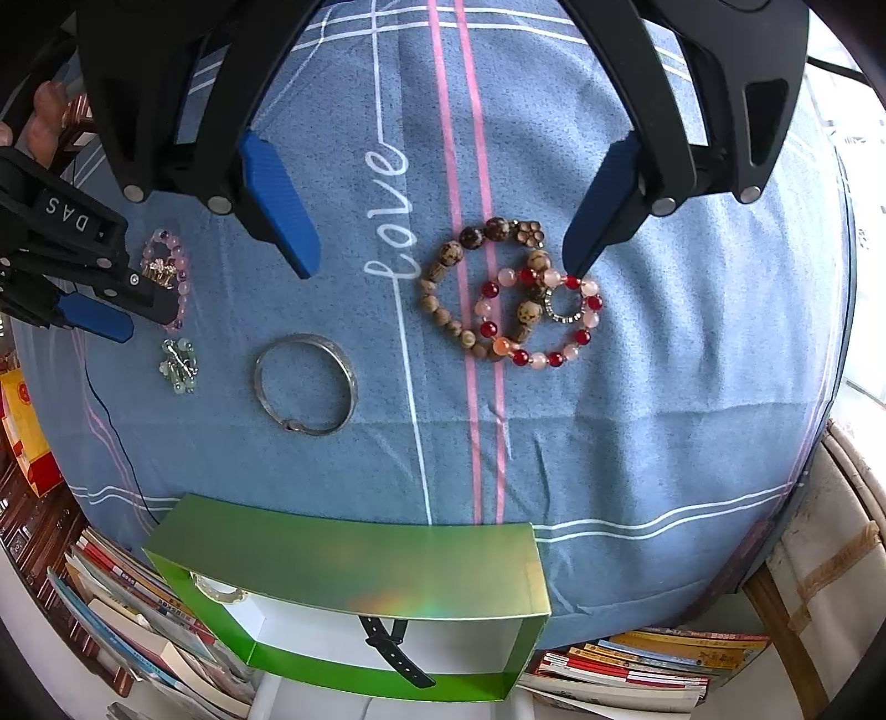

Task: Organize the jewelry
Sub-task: 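Move the right tool down to the gold charm on the pink bracelet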

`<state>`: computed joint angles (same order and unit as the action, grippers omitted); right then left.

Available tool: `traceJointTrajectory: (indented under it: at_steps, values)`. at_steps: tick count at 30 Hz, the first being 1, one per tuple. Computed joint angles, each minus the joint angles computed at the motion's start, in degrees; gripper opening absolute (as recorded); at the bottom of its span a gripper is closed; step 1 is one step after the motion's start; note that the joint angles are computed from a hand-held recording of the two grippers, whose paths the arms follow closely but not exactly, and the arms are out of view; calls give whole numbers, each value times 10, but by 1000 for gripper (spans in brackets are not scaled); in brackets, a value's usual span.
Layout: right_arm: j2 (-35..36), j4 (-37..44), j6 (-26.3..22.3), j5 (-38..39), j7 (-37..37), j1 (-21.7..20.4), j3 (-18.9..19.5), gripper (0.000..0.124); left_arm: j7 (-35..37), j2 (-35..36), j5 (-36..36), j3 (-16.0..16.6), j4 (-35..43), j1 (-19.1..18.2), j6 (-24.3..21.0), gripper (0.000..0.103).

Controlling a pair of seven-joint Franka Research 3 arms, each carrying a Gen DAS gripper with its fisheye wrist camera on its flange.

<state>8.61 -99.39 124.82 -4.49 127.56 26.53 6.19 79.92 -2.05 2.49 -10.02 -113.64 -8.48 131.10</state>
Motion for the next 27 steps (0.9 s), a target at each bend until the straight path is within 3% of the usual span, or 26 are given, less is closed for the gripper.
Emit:
traceJointTrajectory:
  at_steps: [27]
  values:
    - [-21,-33,13,-4,29,-5,-2,53,-8,4,-19,5,3,8,-11,89]
